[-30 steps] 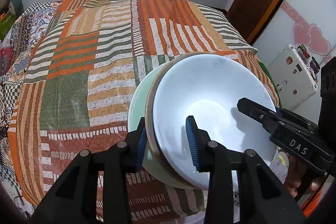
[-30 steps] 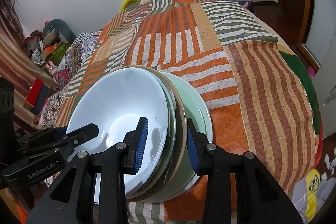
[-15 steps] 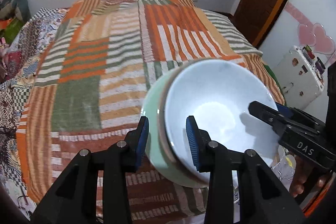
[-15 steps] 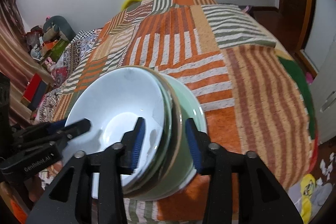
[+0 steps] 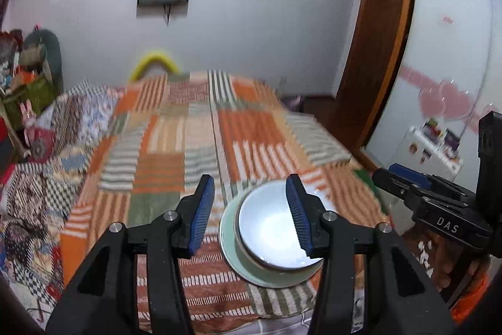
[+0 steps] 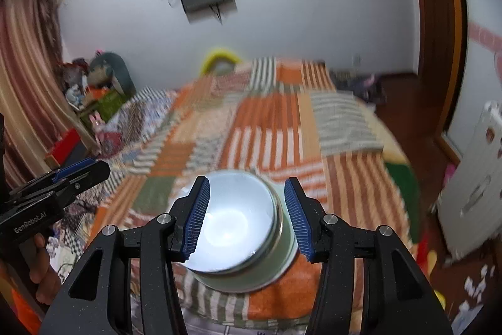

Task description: Organize plates and bowls

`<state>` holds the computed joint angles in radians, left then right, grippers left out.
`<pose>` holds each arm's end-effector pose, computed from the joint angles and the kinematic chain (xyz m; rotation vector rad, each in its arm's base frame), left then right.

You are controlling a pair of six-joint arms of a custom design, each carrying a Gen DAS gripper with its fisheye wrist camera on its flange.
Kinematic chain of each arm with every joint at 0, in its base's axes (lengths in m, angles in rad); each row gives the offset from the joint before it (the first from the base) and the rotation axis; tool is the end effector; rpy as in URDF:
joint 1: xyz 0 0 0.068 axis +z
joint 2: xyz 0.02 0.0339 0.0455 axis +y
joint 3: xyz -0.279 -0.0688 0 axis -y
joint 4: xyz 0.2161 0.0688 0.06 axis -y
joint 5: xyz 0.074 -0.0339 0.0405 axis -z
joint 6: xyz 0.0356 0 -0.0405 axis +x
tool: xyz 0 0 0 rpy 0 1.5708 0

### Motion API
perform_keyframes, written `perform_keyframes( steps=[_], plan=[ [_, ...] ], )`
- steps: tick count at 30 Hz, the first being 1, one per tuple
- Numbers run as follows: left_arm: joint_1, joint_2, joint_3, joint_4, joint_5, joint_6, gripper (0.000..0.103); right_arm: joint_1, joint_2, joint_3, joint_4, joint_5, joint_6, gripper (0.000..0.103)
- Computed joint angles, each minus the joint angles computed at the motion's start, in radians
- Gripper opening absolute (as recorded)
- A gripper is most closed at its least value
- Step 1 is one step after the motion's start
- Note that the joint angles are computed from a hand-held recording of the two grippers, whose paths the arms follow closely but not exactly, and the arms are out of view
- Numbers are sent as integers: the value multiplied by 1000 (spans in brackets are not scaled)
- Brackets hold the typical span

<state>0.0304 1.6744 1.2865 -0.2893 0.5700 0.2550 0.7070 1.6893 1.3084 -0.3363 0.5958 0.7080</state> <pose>0.3530 -0.0085 0.2997 0.5391 2.0961 -0.4755 0.2820 0.2147 0.2979 0.2982 2.1282 0.1324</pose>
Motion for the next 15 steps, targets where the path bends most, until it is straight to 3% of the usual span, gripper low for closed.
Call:
perform_keyframes(
  steps=[10, 13, 15],
  plan=[
    [118, -246, -155, 157, 124, -54, 76, 134, -86, 14, 86, 167, -129, 47],
    [139, -292, -200, 206, 128, -67, 92, 158, -98, -2, 133, 208, -160, 63],
    [147, -317, -227, 241, 120, -80, 98, 172, -103, -16, 170, 236, -186, 70]
  ],
)
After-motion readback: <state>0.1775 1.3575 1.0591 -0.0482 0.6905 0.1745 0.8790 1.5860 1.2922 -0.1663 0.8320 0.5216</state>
